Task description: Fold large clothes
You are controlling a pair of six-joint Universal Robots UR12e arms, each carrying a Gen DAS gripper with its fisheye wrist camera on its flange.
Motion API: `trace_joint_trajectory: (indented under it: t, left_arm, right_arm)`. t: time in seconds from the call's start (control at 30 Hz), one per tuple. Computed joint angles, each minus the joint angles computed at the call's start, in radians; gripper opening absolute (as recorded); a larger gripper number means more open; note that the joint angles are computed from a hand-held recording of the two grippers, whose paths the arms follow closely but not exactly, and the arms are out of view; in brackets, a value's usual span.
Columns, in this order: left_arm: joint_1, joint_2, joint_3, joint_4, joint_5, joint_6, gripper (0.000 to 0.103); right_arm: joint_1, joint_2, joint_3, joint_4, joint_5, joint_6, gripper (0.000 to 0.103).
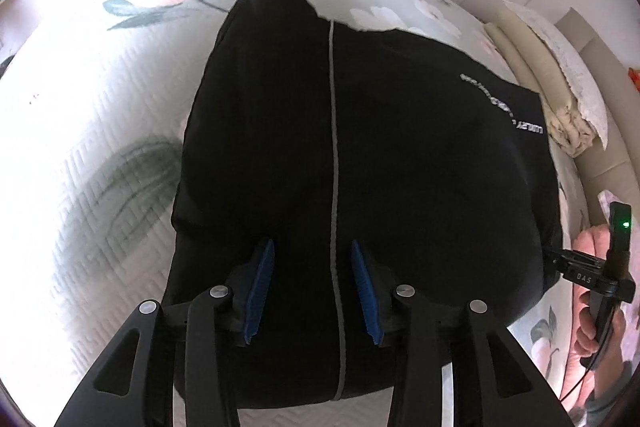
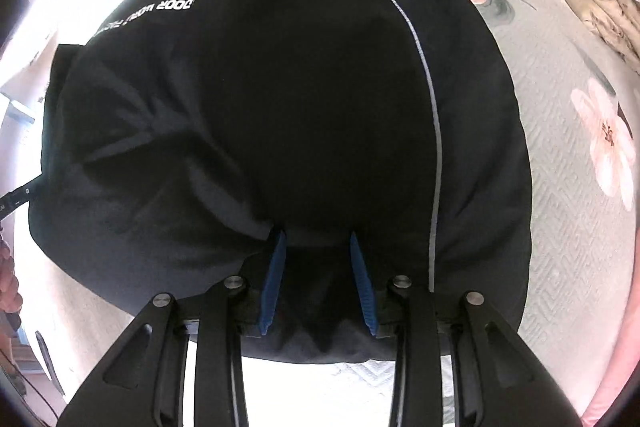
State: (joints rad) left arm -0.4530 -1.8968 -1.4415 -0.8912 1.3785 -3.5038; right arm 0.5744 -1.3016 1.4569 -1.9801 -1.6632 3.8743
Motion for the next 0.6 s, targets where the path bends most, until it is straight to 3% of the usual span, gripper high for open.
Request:
trace_joint_trajectory:
  t: [0.13,0.37,0.5,0.6]
  left_arm:
    - [0.011,0.007,-0.010,-0.004,-0.030,0.000,0.042]
    - [0.000,0.041,-0.022,-0.022,0.025,0.055,0.042]
    - [-0.001,0.055,-0.015,-0.034,0.039,0.064,0.042]
    - [0.013,0.064,-0.013,-0.008,0.004,0.069,0.042]
  right_arm:
    - [0.008,-0.012,0.005,0.020,-0.015,-0.017,0.040]
    - [0.060,-0.008,-0.036,0.086,-0.135,-0.017,0.047]
    - [0.079,-0.017,-0.044,0.092,-0.168,-0.020,0.056]
    - [0.077,-0.033,-0.036,0.080,-0.182,-0.021,0.062]
